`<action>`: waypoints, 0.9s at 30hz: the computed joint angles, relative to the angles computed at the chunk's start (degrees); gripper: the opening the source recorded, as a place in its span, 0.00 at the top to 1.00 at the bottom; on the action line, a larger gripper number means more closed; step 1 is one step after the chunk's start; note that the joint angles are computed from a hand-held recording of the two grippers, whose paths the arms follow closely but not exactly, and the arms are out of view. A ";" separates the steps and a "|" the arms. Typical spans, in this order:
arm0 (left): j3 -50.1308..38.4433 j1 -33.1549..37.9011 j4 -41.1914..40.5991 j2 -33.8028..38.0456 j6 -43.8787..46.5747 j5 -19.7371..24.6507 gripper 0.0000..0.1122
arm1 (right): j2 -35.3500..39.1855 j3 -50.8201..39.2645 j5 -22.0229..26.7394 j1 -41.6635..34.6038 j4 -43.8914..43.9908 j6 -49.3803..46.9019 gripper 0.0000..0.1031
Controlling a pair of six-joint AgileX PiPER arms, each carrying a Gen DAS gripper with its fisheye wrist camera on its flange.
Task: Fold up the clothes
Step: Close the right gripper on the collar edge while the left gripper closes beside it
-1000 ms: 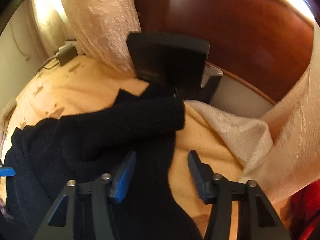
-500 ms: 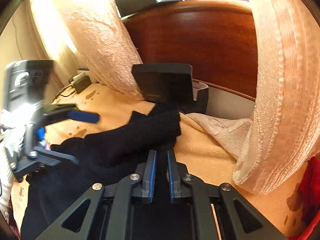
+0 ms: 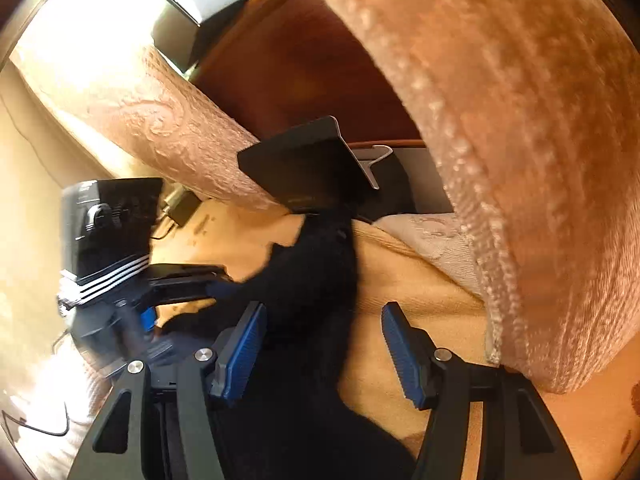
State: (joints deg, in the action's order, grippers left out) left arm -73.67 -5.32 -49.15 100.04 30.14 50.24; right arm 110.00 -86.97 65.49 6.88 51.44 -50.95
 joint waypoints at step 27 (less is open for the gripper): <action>22.19 5.94 -18.11 -28.92 18.17 -1.55 0.85 | -12.93 11.85 -4.00 -2.27 7.74 -11.26 0.95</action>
State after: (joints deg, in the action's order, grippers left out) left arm -51.48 0.62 -67.26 71.12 48.31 48.68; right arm 97.07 -75.11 61.48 4.60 59.18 -62.21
